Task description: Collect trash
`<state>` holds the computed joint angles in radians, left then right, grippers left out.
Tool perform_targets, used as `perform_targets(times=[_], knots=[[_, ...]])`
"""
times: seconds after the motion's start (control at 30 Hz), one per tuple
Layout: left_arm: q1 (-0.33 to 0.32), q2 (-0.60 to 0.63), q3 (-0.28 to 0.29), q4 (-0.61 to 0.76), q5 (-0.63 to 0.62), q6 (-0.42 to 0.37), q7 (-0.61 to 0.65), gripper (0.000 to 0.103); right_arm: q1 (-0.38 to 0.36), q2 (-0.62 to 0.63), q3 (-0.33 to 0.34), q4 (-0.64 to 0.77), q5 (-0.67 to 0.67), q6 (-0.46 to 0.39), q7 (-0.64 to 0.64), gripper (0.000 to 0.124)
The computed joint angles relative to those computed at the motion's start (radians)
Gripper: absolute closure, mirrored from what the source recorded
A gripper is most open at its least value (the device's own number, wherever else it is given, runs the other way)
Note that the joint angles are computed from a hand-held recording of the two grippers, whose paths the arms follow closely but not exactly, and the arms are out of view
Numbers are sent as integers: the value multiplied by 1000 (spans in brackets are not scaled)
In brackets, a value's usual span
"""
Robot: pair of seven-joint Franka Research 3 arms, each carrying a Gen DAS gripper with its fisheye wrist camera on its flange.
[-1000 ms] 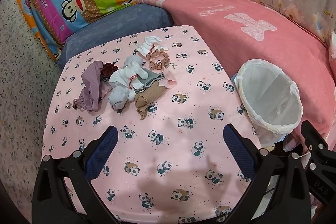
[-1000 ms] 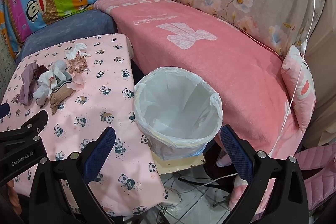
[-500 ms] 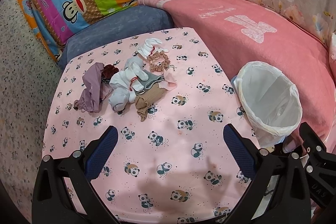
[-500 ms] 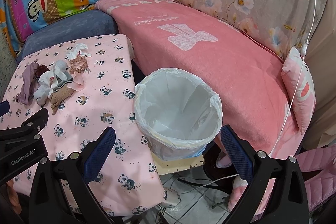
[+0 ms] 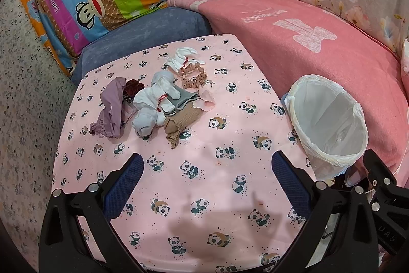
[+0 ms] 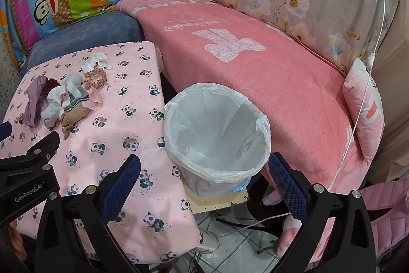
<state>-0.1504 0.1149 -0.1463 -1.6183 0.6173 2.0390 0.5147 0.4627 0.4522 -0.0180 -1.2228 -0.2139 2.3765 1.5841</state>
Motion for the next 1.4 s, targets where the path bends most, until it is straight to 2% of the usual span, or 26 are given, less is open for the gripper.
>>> perform_targets(times=[1.13,1.4], knots=[[-1,-2,-1,-7,-1,7,-3,8,1,-7,-3,-16,-9,9,13,26],[0,-9,0,-20,8,29,-5,8,-2,-7,-4,-15,-9,13,15,26]])
